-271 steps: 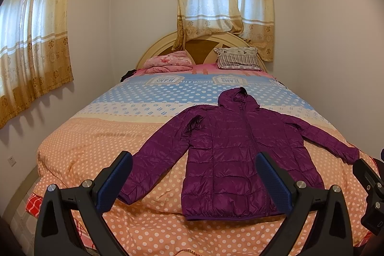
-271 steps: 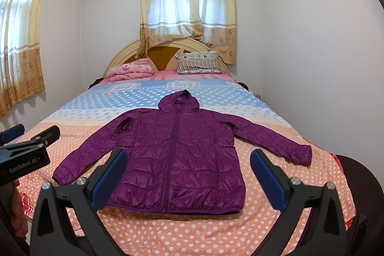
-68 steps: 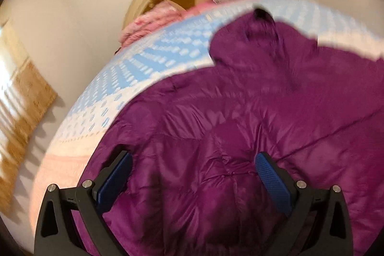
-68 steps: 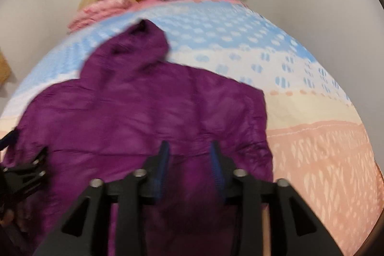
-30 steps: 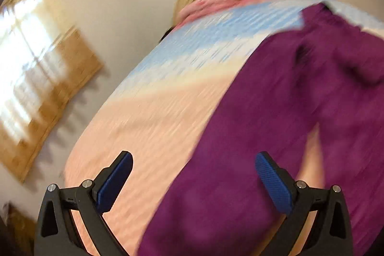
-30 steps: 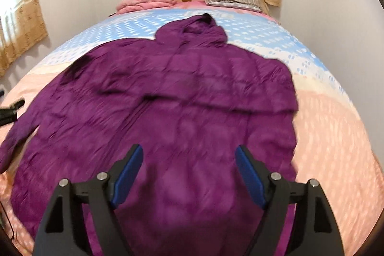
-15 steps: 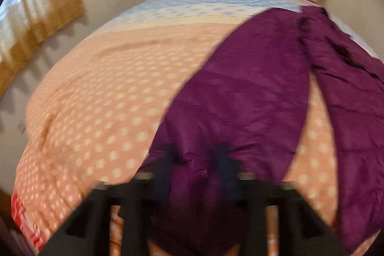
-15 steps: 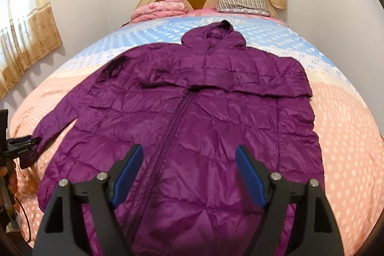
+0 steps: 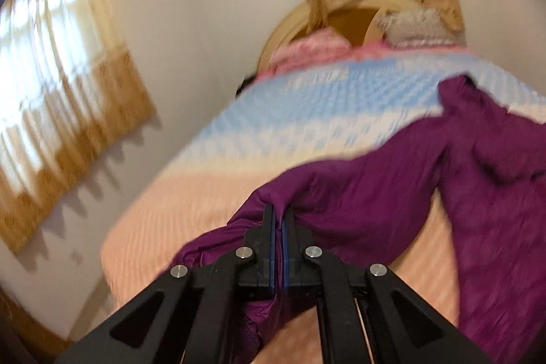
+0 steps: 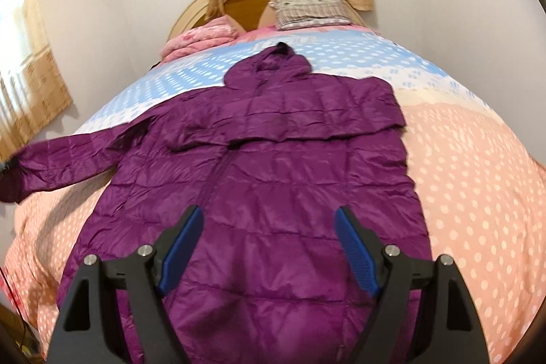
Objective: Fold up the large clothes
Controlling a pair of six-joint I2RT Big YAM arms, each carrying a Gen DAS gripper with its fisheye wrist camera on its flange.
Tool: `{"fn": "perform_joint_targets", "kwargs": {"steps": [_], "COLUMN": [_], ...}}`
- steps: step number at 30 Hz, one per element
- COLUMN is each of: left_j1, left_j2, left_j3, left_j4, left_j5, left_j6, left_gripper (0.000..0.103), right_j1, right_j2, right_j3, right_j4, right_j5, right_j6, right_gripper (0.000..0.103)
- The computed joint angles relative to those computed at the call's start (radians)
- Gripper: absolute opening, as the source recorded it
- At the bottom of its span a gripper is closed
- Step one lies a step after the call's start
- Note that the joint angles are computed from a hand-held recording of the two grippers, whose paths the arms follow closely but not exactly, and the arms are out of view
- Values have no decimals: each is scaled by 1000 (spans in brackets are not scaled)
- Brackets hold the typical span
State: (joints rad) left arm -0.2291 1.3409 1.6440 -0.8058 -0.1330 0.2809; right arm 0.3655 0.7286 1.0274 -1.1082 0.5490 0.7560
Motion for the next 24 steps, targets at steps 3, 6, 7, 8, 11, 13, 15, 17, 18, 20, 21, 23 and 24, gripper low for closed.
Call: {"fn": "perform_joint_targets", "kwargs": {"steps": [3, 6, 7, 8, 11, 13, 15, 17, 18, 20, 21, 23, 24], "left_j1": [-82, -210, -254, -293, -401, -471, -525, -568, -582, -610, -618, -632, -633], "left_j2": [36, 55, 64, 78, 116, 149, 192, 243, 260, 257, 234, 211, 197], "left_j3": [87, 123, 130, 144, 170, 192, 231, 298, 323, 313, 276, 244, 224], "left_j4": [-14, -12, -9, -10, -12, -2, -2, -53, -66, -13, 40, 98, 127], "left_j5": [-1, -24, -27, -35, -34, -48, -63, -57, -57, -76, -93, -111, -117], "left_j6": [8, 12, 11, 8, -16, -40, -70, -108, -122, -134, -124, -100, -77], "left_gripper": [1, 1, 1, 2, 2, 4, 4, 16, 38, 79, 92, 101, 101], "right_j1": [-22, -51, -59, -69, -108, -141, -169, -192, -203, -217, -217, -213, -210], "right_j2": [-30, -68, -81, -95, -126, -145, -159, -164, -164, -159, -153, -138, -135], "right_j3": [-17, -36, -43, -49, -64, -74, -85, -92, -95, -97, -95, -91, -91], "right_j4": [-1, -7, -11, -17, -31, -41, -48, -55, -57, -59, -63, -66, -65], "right_j5": [-4, -16, -18, -19, -31, -47, -59, -78, -92, -116, -117, -114, -114], "right_j6": [-2, 1, 2, 3, -9, -18, -23, -26, -28, -35, -37, -36, -35], "right_gripper": [82, 82, 82, 82, 82, 82, 82, 82, 82, 82, 82, 84, 84]}}
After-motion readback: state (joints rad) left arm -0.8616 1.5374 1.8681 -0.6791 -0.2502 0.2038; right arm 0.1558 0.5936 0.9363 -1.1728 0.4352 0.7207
